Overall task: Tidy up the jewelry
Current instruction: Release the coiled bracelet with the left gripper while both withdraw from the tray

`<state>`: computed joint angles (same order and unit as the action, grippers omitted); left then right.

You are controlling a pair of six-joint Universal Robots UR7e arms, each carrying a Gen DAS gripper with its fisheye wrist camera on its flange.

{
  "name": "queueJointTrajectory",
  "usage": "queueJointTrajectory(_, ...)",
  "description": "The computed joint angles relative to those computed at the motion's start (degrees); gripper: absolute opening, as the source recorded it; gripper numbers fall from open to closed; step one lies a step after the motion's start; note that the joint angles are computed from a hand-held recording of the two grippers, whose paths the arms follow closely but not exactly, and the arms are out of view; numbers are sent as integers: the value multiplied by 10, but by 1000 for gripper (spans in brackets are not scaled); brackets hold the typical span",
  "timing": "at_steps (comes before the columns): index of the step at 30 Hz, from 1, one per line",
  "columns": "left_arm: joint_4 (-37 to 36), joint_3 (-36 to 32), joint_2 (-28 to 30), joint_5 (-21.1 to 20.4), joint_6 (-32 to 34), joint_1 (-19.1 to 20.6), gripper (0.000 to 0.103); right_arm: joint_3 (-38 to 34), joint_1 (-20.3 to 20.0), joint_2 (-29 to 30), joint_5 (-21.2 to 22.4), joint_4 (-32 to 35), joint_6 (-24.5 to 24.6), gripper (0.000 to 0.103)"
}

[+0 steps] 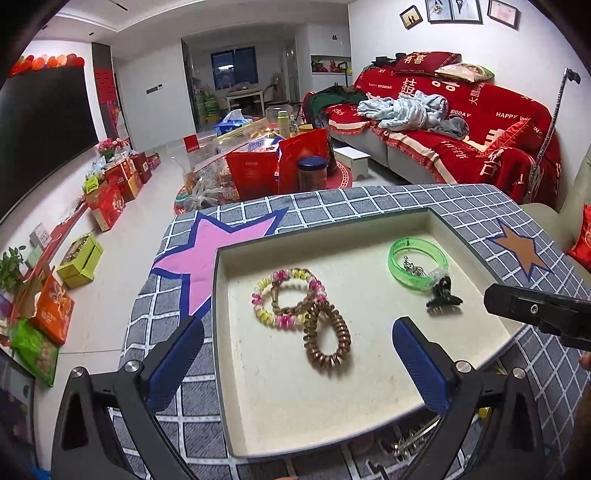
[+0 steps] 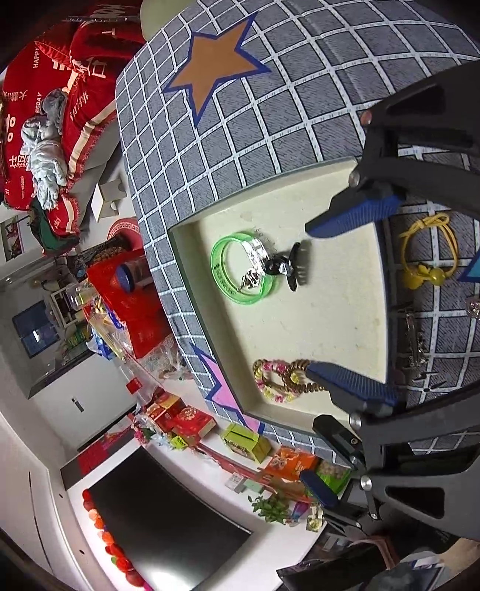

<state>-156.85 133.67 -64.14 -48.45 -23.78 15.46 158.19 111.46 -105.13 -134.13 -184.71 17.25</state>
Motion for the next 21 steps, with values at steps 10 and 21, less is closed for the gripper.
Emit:
queueJointTrajectory(10, 22, 34, -46, -12, -20, -31, 103, -1, 72, 14, -52, 29, 38, 87)
queueJointTrajectory(21, 83, 78, -116, -54, -75, -58, 103, 3, 142, -69, -113, 199, 159, 89)
